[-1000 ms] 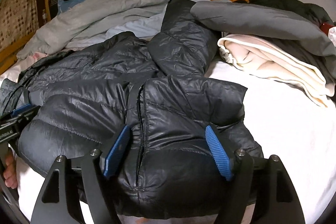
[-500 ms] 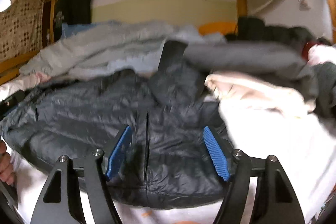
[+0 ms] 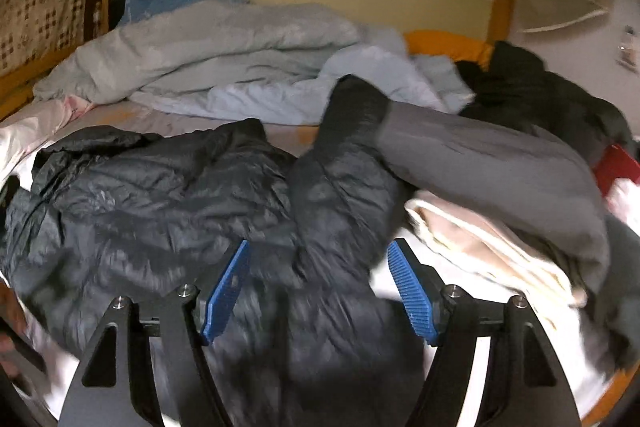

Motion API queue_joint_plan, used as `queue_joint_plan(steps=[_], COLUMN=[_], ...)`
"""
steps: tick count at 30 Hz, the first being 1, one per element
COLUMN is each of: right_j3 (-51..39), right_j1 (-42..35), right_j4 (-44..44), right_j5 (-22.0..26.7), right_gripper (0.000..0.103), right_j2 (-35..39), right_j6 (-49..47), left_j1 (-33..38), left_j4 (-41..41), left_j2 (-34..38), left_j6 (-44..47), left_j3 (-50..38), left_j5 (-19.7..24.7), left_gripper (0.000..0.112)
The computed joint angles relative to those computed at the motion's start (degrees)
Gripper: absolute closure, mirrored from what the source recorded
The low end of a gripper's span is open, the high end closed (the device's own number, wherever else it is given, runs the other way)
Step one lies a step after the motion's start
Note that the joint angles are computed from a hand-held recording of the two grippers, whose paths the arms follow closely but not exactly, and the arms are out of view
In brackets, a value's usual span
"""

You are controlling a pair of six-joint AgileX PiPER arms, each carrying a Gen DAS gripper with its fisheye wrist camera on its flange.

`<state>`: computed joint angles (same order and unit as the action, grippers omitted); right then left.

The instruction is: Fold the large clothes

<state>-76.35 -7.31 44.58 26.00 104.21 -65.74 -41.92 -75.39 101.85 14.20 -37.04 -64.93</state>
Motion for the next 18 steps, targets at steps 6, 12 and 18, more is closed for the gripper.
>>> queue_joint_plan(steps=[6, 12, 18], right_j3=[-28.9, -50.8, -45.2], right_j1=[8.2, 15.5, 14.0], right_j4=[-25.9, -55.4, -56.0], right_j5=[13.6, 20.6, 14.8], right_gripper=[0.03, 0.032, 0.098], right_j2=[18.4, 34.6, 31.9], right_j6=[30.5, 54.2, 54.7], left_j1=[11.7, 12.9, 12.8], left_j4=[-3.9, 1.4, -0.1], left_j2=[3.5, 2.4, 2.6], left_j6=[10.1, 5.9, 7.5], left_j3=[-6.9, -5.3, -5.9], left_j5=[21.7, 24.6, 25.0], left_gripper=[0.013, 0.012, 0.011])
